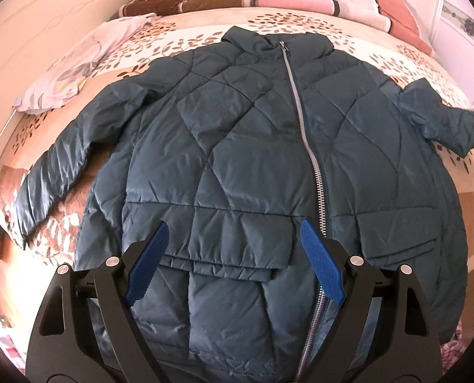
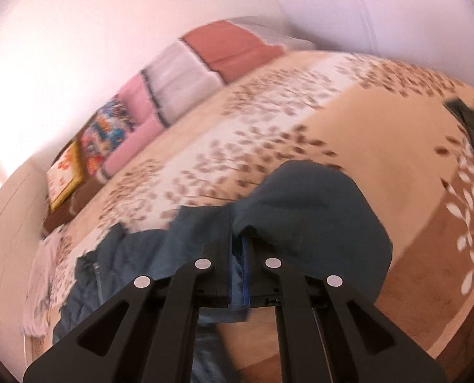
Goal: Fold large clothes
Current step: 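Lift the sleeve and fold it across the jacket body, open right gripper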
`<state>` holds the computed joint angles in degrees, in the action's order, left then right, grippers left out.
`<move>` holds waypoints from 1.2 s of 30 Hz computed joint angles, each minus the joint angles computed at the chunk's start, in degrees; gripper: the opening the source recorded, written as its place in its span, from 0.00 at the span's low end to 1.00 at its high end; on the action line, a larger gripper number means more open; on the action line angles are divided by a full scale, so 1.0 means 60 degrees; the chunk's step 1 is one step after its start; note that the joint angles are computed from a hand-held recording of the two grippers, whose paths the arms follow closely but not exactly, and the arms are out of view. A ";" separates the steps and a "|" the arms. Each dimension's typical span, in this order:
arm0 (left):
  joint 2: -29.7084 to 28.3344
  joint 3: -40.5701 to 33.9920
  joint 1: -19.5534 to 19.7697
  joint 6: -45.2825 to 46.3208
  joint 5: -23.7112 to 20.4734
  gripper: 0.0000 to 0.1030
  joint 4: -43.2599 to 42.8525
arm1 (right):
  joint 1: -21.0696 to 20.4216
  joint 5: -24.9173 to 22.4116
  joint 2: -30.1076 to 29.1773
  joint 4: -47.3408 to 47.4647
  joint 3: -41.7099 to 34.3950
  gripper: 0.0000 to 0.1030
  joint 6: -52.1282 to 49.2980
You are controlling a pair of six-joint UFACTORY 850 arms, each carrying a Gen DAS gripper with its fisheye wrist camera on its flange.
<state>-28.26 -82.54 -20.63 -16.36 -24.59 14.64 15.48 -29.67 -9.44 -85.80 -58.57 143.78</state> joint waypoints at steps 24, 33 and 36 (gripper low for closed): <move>0.0215 0.0532 0.0929 0.2109 0.0746 0.81 -0.2847 | 0.1811 0.1630 -0.4742 0.5931 -0.6883 0.05 -0.9792; 0.0172 0.0586 0.1294 0.2398 0.0818 0.81 -0.3319 | 0.2310 0.0184 -0.7850 1.0995 -1.0971 0.06 -1.5263; 0.0092 0.0526 0.1376 0.2347 0.0778 0.81 -0.3313 | 0.2348 -0.0447 -0.8570 1.1752 -1.1780 0.06 -1.5914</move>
<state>-27.71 -79.39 -12.37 -2.28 -19.92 -5.23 29.57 -32.35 -60.86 -15.29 -129.24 48.29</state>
